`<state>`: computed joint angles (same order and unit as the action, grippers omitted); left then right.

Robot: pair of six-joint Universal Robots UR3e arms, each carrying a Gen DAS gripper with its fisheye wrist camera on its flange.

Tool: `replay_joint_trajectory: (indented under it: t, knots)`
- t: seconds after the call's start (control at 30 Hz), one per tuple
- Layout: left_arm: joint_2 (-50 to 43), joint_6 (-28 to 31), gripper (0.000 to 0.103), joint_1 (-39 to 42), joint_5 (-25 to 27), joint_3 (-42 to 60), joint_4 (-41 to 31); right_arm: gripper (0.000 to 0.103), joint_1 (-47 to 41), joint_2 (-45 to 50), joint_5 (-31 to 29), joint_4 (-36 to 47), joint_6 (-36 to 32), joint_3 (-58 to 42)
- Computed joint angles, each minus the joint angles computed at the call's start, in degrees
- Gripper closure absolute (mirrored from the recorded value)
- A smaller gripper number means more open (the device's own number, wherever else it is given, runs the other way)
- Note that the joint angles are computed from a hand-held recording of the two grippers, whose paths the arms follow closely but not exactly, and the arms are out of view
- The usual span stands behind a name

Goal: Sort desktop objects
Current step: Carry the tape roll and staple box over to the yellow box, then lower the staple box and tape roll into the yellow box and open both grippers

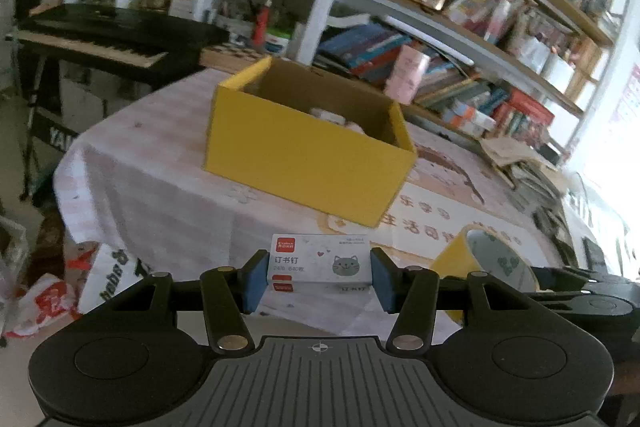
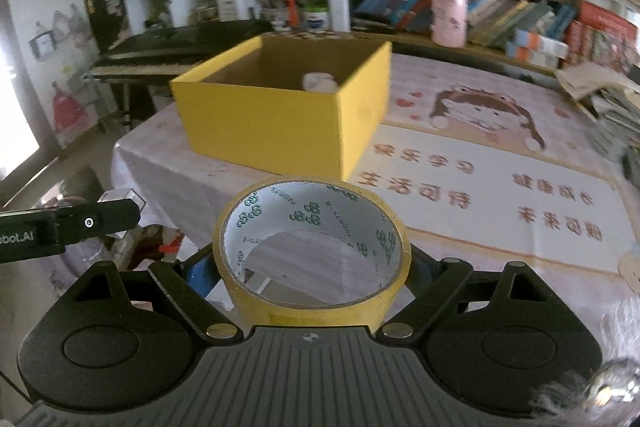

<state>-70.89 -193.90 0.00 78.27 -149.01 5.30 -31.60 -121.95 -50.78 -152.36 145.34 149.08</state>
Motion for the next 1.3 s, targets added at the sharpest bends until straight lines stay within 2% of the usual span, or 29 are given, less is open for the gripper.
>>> replay_joint_trajectory:
  t: [0.3,0.63,0.97,1.3]
  knots:
    - [1.64,-0.14,0.050,1.71,1.47,0.30,-1.79,0.015,4.41,7.14,-0.17,-6.11,1.48,-2.85]
    - [-8.96,0.09,0.050,0.91,3.72,9.72,3.23,0.015,7.61,20.20,0.87,-16.98,6.51,-10.03]
    - [-26.02,0.14,0.050,-2.99,8.91,27.47,4.49,0.015,11.51,38.99,1.66,-23.35,11.78,-28.70]
    - [-40.62,-0.35,0.050,-4.77,12.64,48.08,-1.57,0.015,15.01,57.33,1.56,-19.37,12.68,-52.98]
